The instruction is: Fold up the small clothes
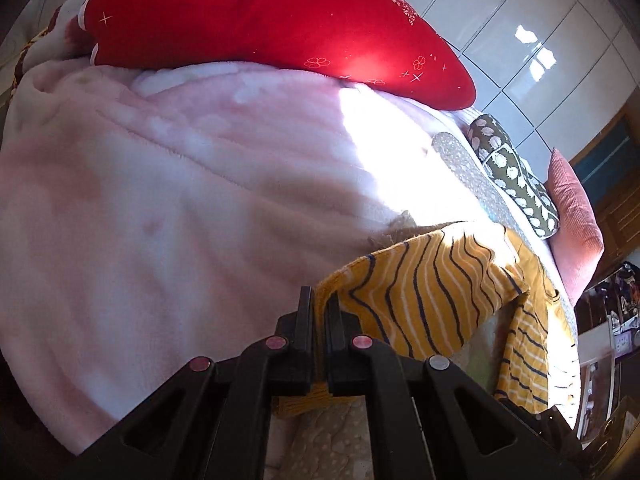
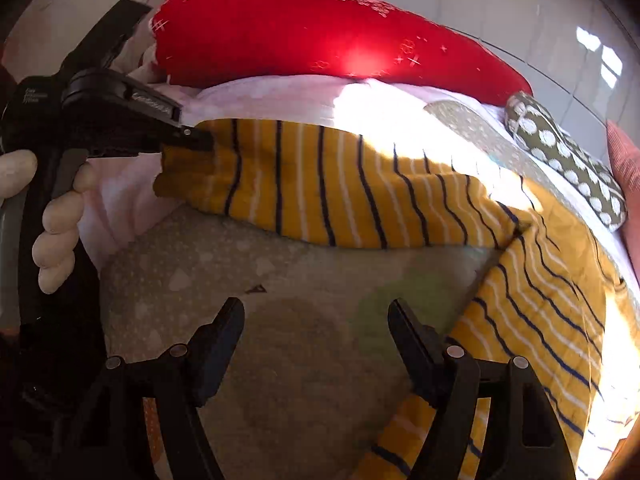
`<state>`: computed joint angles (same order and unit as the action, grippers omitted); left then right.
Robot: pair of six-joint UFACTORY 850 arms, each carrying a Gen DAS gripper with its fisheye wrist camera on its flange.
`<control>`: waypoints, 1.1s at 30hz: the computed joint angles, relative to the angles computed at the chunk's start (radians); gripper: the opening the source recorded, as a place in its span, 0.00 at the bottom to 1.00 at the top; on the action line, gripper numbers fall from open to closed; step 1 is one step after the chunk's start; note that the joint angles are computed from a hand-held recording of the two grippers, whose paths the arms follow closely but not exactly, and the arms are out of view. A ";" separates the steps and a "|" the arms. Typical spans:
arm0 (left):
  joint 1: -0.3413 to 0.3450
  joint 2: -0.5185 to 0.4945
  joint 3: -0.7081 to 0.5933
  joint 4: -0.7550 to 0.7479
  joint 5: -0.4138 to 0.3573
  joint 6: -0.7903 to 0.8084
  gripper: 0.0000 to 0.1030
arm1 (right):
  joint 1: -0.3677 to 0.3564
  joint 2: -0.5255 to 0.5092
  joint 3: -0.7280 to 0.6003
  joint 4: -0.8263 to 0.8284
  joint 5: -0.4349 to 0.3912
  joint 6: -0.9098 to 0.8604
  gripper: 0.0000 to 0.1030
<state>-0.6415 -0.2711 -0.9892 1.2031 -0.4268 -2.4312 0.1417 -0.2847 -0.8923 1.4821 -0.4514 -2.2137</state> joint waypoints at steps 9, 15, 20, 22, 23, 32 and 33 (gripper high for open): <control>0.019 0.051 0.052 0.176 0.046 -0.148 0.04 | 0.209 -0.062 -0.006 0.549 0.089 -0.652 0.76; 0.026 0.048 0.054 0.210 0.052 -0.191 0.04 | 0.221 -0.165 -0.138 0.302 0.135 -0.310 0.37; 0.004 0.050 0.028 0.138 0.007 -0.127 0.04 | 0.163 -0.187 -0.212 -0.025 0.017 0.153 0.06; -0.017 0.049 -0.003 0.089 -0.033 -0.056 0.04 | 0.125 -0.162 -0.208 -0.017 -0.047 0.196 0.06; -0.027 0.048 -0.022 0.073 -0.051 -0.023 0.04 | 0.104 -0.150 -0.206 -0.019 -0.081 0.224 0.06; -0.141 -0.182 -0.508 -0.153 -0.181 0.552 0.04 | -0.187 -0.118 -0.241 0.003 -0.406 0.483 0.06; -0.155 -0.232 -0.595 -0.190 -0.182 0.647 0.04 | -0.231 -0.130 -0.254 0.014 -0.444 0.514 0.06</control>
<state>-0.7963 -0.5033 -1.5843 1.0133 -0.6089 -1.7846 -0.0892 -0.4143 -1.1468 1.4963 -0.8957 -1.7001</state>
